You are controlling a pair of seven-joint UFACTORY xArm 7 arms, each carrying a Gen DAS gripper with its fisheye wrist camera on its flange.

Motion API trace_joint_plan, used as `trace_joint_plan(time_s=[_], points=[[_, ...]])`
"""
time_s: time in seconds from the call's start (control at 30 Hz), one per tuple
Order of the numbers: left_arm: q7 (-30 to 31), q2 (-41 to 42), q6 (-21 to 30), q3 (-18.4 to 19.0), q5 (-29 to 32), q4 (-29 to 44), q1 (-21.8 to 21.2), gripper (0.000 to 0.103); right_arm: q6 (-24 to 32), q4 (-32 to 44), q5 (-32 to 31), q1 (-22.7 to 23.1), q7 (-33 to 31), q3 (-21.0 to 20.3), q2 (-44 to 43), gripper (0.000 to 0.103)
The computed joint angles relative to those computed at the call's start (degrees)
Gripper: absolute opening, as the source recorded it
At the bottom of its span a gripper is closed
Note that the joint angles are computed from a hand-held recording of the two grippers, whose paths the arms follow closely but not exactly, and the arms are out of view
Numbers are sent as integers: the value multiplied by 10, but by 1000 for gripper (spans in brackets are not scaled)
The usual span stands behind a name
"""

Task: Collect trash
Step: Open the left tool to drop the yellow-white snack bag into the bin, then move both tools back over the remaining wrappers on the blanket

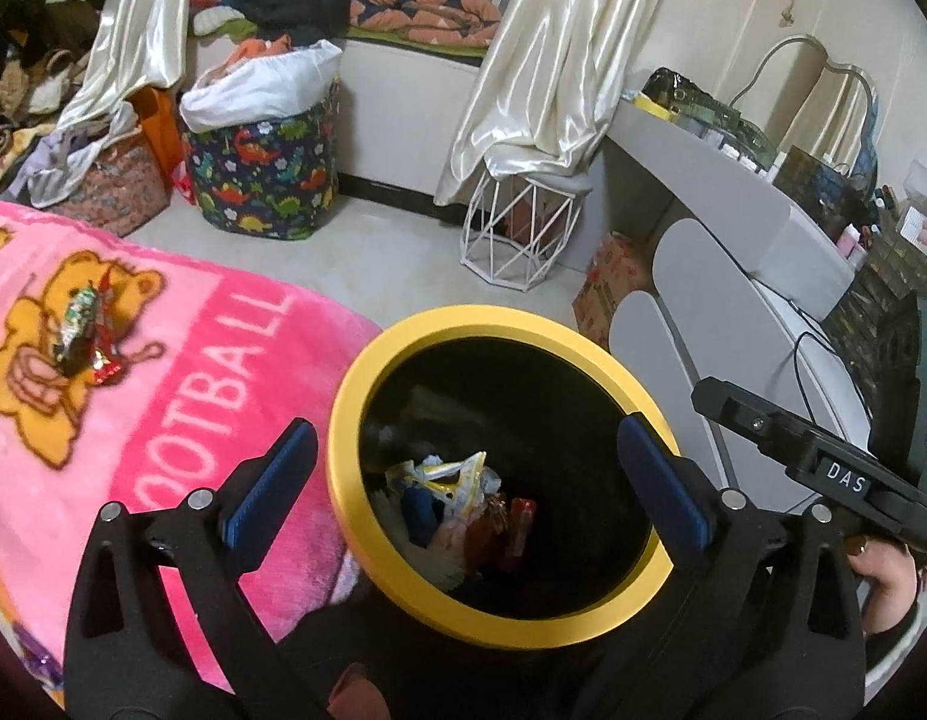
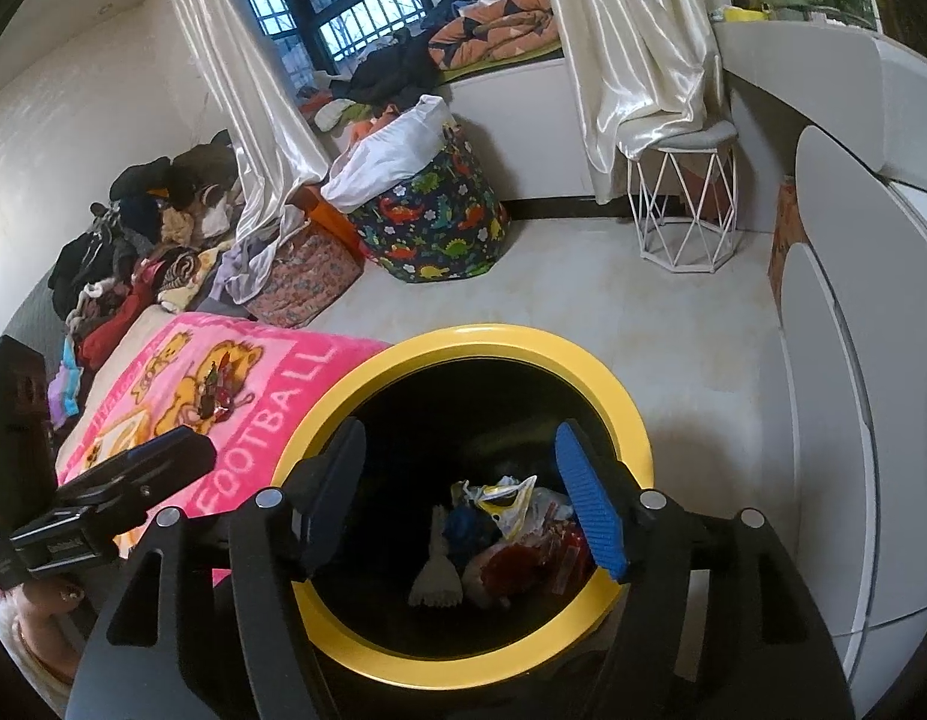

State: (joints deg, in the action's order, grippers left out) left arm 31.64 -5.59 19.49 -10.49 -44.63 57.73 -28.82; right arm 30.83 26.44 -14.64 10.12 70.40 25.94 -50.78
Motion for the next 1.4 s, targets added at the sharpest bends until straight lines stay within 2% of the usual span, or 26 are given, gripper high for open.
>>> trace_joint_plan(time_s=[0.53, 0.77, 1.4], points=[[27, -59, -24, 34, -29, -44, -9, 92, 21, 57, -33, -16, 0, 34, 35, 64], [29, -81, -32, 56, -27, -62, -8, 92, 35, 109, -72, -29, 9, 68, 83, 68], [38, -132, -44, 107, -15, -100, 0, 92, 22, 211, -184, -34, 62, 110, 189, 76]])
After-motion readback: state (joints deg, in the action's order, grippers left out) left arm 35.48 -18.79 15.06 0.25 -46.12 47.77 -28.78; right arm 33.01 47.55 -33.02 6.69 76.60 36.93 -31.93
